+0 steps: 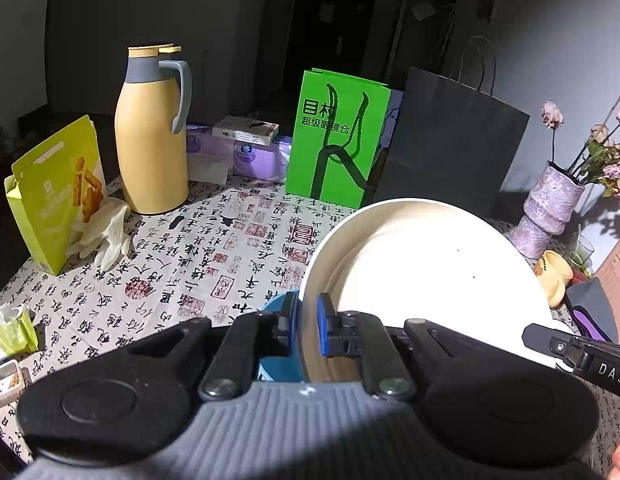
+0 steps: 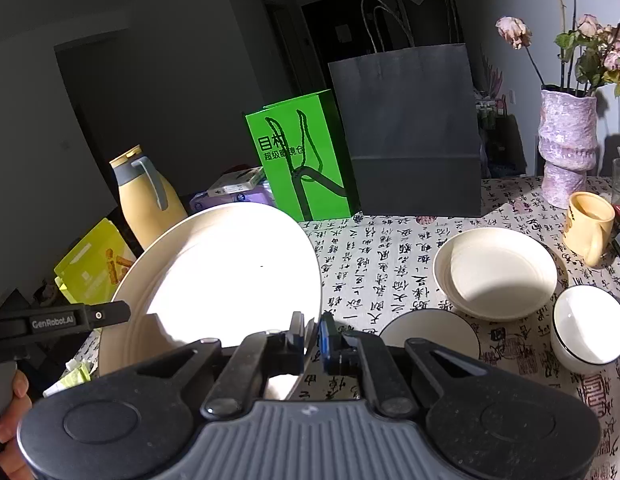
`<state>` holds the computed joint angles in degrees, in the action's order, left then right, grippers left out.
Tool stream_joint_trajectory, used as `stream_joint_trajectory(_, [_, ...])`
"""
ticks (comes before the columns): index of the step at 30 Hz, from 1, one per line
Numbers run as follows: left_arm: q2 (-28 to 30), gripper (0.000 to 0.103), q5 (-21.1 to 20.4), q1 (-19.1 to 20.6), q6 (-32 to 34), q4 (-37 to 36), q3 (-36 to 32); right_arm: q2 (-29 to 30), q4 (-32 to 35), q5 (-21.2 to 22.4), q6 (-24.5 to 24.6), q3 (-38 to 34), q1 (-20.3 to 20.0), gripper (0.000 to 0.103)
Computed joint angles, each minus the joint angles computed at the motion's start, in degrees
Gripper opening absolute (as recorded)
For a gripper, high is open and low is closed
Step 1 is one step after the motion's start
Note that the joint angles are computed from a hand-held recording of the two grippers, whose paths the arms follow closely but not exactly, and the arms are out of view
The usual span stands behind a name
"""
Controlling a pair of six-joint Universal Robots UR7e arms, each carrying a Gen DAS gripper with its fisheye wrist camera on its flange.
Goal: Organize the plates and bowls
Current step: 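Lift both held cream plates off the tablecloth, then carry both held cream plates back toward the blue bowl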
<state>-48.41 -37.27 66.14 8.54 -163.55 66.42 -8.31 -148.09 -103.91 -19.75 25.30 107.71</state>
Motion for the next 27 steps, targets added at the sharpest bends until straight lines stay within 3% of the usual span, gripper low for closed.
stream_joint_trajectory(11, [-3.61,0.011,-1.01,-0.94,-0.65,-5.29,7.94,-8.34,-11.91,1.30,-1.53,17.96,-0.41,0.008])
stream_joint_trajectory(27, [-6.80,0.011,-2.23,-1.95,-1.43,-12.80,17.27,-14.64,-22.22,2.89,-3.33,32.56,-1.71,0.008])
